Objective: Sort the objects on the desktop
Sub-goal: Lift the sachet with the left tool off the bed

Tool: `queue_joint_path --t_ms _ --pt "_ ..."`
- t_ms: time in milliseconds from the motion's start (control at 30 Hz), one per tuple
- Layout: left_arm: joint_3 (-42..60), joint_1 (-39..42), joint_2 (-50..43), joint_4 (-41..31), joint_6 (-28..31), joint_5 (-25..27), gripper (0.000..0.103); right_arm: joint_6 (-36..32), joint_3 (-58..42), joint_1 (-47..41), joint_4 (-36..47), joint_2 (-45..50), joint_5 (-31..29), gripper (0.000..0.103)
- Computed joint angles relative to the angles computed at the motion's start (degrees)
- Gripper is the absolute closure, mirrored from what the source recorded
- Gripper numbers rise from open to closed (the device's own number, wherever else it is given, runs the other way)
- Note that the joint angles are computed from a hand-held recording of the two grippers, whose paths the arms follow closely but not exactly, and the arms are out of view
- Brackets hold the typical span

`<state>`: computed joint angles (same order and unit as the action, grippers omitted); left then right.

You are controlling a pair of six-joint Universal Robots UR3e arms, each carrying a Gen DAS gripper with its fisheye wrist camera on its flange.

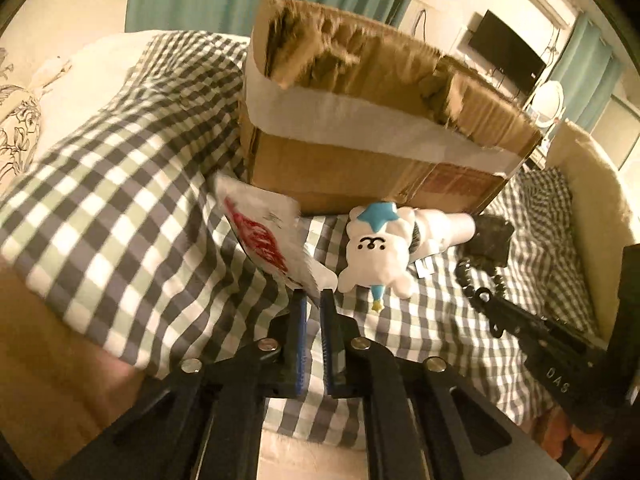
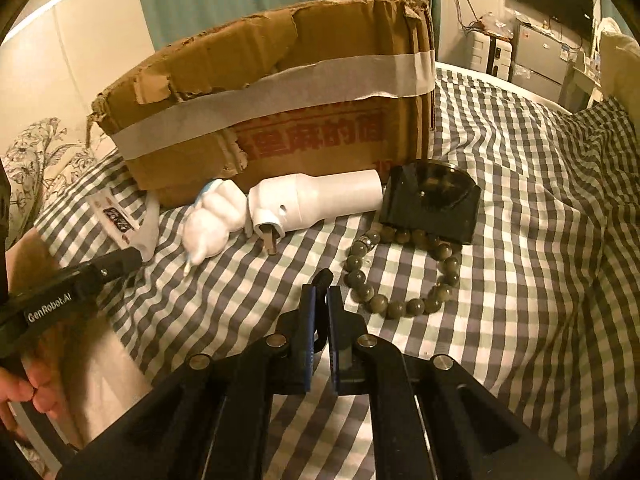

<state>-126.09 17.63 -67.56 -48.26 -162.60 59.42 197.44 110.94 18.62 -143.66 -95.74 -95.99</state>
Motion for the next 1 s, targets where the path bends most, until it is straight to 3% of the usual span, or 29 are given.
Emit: queue_joint_path --t_ms 133,433,600,667,767,1000 --pt "-1.03 2.00 5.24 -3.55 2.84 -3.03 0.101 0.81 -0.07 0.18 0.81 -1.25 0.16 0.097" --pt "0.74 -1.15 1.12 -1.68 -2.85 5.23 0.096 3.71 1.03 2.58 2.37 -3.97 -1.38 0.097" --pt "-0.46 -0.35 0.92 0.45 -4.35 4.94 0.046 4.08 0.89 2.26 1.69 -2.48 -0.36 0.097" --pt "-1.03 -0.54 1.07 1.43 -4.64 4.18 0.039 3.81 0.33 2.63 1.55 -1.47 -0.40 0.097" --pt "-0.57 -3.82 -1.87 5.55 -7.35 7.53 0.031 3.41 -0.58 3.40 1.07 0.06 -0.63 0.097" --pt "1.57 -8.99 -10.86 17.14 -12.61 11.87 0.030 3.52 -1.73 3.35 0.85 2.65 0.16 0.097"
